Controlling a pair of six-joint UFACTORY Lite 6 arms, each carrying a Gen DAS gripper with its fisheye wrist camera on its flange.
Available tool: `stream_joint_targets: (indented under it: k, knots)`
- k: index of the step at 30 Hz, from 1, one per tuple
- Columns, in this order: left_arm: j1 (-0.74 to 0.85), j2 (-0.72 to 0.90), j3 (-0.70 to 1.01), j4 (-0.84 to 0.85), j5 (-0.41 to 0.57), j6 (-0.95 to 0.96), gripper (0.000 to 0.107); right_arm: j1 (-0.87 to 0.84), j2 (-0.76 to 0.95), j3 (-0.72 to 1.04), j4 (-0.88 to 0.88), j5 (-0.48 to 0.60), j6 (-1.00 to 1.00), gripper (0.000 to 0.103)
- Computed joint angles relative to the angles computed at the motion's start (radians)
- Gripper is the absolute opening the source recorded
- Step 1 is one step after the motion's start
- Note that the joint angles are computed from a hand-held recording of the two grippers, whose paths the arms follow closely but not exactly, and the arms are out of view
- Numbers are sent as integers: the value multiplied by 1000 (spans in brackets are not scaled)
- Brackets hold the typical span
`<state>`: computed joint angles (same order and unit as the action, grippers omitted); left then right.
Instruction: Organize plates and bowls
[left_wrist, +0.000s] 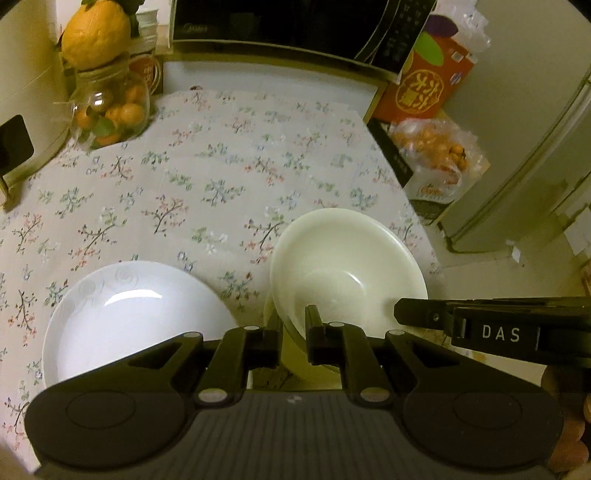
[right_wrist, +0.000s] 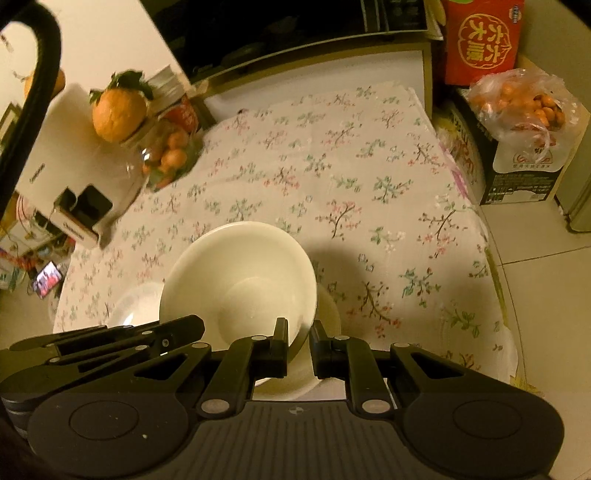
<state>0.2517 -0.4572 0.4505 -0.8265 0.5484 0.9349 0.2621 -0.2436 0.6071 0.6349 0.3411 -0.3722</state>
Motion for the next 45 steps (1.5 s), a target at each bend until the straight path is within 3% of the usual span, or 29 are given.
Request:
stream_joint_targets:
  k: [12, 17, 22, 30, 38, 45]
  knots:
    - [-189, -23, -81, 313, -204, -284, 16, 44, 61, -8, -86, -5, 81, 14]
    - [-228, -17, -99, 405, -241, -366, 19, 66, 97, 0, -138, -18, 142, 14]
    - [-231, 2, -94, 363, -235, -320, 21, 63, 114, 6, -157, -18, 171, 14]
    - [-256, 32, -94, 343, -263, -298, 27, 69, 142, 18, -203, -31, 232, 23]
    - [-202, 50, -65, 253, -219, -211, 29, 67, 133, 19, -199, -37, 238, 29]
    - [-193, 22, -56, 271, -195, -242, 35, 54, 110, 15, -192, -45, 225, 34]
